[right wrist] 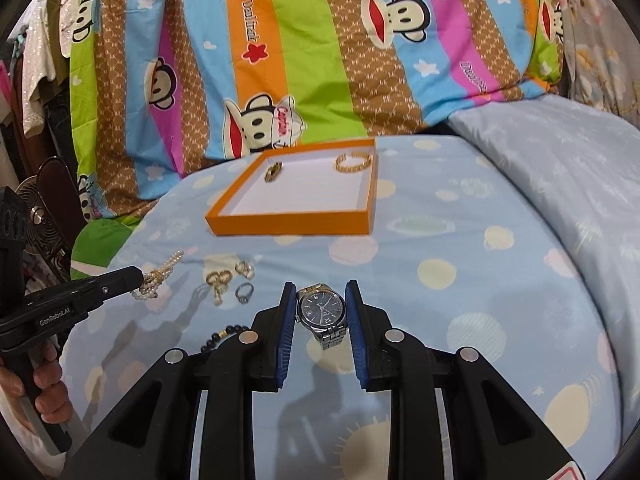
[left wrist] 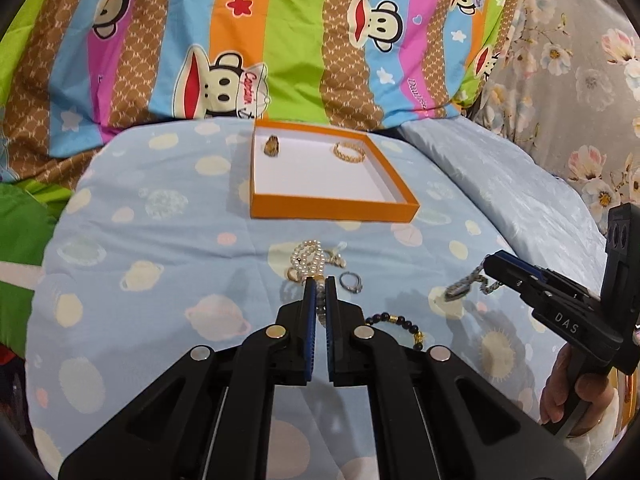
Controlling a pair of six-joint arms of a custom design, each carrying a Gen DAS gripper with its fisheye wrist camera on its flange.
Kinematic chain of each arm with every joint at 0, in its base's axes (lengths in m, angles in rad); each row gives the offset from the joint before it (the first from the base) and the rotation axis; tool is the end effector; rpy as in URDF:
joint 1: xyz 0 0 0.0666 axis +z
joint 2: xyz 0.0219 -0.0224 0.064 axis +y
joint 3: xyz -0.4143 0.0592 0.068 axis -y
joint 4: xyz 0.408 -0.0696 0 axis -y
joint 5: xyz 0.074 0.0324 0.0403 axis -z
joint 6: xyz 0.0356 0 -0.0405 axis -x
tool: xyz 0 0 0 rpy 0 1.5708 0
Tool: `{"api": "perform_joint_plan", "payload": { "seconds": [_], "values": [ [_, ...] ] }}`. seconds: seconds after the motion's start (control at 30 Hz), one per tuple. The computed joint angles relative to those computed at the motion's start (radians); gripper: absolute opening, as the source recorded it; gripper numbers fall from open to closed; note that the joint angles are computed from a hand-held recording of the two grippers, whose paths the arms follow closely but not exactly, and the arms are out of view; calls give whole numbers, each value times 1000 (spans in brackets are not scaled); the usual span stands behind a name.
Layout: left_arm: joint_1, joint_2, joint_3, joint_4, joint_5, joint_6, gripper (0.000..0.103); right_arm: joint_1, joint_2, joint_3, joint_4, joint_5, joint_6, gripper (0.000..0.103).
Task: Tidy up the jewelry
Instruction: 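Lower the pearl bracelet and silver watch into the orange box and open both tools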
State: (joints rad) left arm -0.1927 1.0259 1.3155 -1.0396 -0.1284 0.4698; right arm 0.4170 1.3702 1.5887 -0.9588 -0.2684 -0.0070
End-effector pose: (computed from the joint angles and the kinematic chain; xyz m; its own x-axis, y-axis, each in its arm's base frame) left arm 0.3307 -0.0603 0.5620 -0.6409 -0.3324 -0.6919 -0.2155 0.9430 -0.2534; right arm 0.4390 0.2043 0.5654 -0.6207 -0.2676 -0.7370 -0.5652 0.8042 0.1840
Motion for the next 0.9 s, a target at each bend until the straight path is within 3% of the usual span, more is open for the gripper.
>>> {"api": "perform_joint_plan", "payload": {
  "seconds": [0.23, 0.47, 0.67, 0.9],
  "values": [
    [55, 72, 113, 3, 10, -76, 3, 15, 104, 168, -38, 40, 39, 24],
    [135, 242, 274, 34, 38, -159, 3, 42, 366, 526, -110, 65, 8, 24],
    [195, 411, 372, 87, 95, -179, 3, 62, 579, 781, -180, 74, -46, 24],
    [216, 509, 363, 53, 90, -194, 3, 69, 667, 795, -274, 127, 5, 24]
  ]
}}
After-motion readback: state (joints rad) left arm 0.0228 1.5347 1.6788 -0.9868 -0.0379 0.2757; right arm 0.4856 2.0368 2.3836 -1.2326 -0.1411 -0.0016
